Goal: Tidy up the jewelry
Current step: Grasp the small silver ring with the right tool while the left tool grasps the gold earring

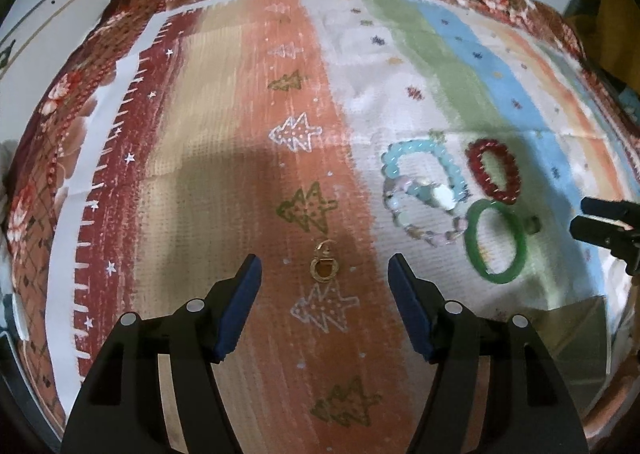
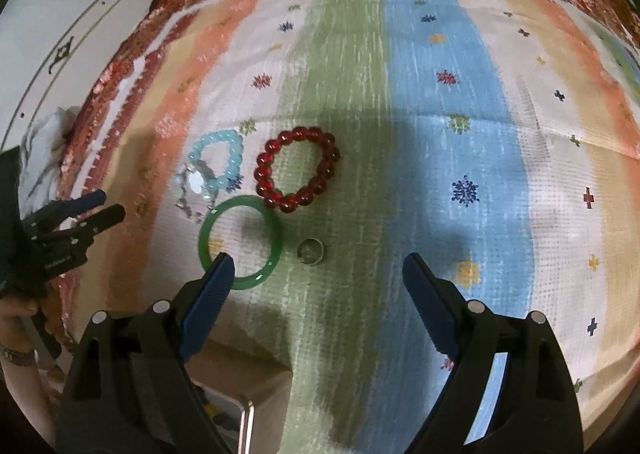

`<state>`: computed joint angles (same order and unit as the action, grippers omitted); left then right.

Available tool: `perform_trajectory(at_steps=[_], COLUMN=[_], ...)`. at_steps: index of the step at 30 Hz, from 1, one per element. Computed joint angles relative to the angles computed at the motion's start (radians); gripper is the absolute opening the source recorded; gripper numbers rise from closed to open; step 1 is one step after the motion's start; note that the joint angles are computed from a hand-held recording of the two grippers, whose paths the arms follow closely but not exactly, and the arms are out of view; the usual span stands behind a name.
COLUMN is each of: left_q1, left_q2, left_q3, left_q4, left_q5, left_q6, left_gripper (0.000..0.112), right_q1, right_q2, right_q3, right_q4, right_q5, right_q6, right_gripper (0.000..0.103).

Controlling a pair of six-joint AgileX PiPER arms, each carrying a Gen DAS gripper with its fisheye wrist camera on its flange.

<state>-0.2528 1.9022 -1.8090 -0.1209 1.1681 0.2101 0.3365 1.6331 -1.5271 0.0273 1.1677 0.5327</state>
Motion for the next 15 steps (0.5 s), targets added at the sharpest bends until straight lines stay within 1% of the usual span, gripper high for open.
perform_trajectory(at_steps=[2,6,10,15], left_q1=[0.001,0.004,0.004,-0.003], left_q2=[0.013,0.04,0.06,0.078], left_q3=[-0.009,-0.034,-0.052,-0.062], left_q4=[-0.004,-0.021,-0.027,-0.015], left_q5=[0.009,0.028,0.043,0.047], left_q6=[0.004,0.016,0.024,0.032], left_gripper=[0.066,0.066,0.066,0.065], right_q1=[-0.005,-0.024,-0.018,-0.016], right_q2=[0.023,0.05,0.088,0.12], right_q3=[-0.007,-0.017,-0.049,-0.064], right_q4=[0.002,0.024,0.01,0.0], right_q5=[0.011,0.016,0.038,0.045], right_q6=[-0.008,-0.024,-0.032,-0.027], right_gripper=[0.083,0.083,0.082,0.077])
